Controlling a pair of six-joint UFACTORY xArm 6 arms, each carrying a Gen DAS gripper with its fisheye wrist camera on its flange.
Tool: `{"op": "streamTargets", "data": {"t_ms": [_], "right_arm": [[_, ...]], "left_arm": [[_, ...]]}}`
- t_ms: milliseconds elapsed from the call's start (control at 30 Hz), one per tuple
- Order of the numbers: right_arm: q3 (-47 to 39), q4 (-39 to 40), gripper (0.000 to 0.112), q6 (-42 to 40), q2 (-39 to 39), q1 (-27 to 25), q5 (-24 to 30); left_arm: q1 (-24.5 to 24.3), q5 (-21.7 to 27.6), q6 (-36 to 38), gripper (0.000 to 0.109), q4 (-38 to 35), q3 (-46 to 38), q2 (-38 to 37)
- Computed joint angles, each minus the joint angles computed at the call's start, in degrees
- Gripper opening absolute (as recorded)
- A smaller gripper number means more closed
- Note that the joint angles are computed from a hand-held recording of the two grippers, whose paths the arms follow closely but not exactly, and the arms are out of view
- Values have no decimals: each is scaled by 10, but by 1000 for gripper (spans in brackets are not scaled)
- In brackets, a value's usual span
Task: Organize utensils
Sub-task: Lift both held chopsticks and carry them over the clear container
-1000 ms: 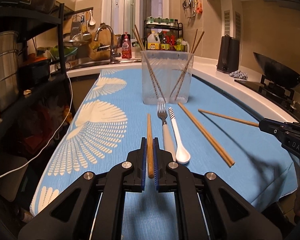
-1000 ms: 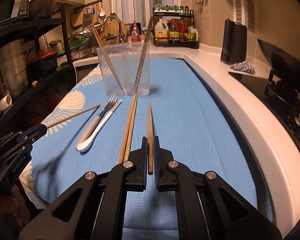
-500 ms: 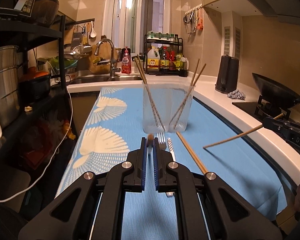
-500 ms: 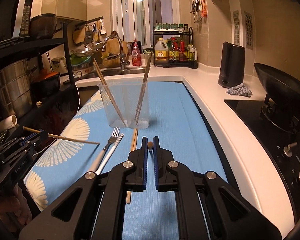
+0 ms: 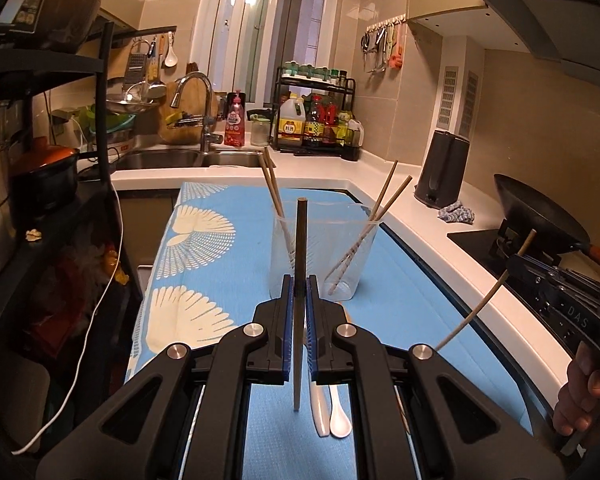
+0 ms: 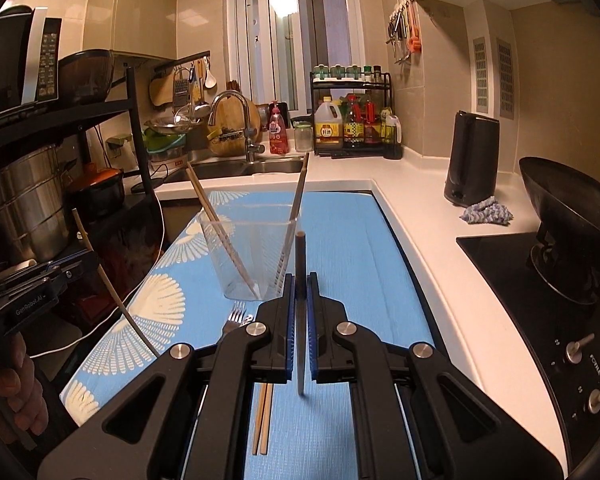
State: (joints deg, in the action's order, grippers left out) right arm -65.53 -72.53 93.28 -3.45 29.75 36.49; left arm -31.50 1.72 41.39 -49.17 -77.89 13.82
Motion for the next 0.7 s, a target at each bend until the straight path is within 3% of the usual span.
{"op": "streamTargets", "data": {"t_ms": [200, 400, 700], "right_arm": [[-22, 13, 6, -27, 10, -14, -16], [-46, 21, 6, -48, 24, -23, -29], [-109, 77, 6, -113, 64, -43, -67]], "left_arm": [[12, 19, -127, 6, 138, -13, 10], [22, 42, -206, 6, 223, -30, 19], [42, 121, -256, 6, 275, -112, 51]]}}
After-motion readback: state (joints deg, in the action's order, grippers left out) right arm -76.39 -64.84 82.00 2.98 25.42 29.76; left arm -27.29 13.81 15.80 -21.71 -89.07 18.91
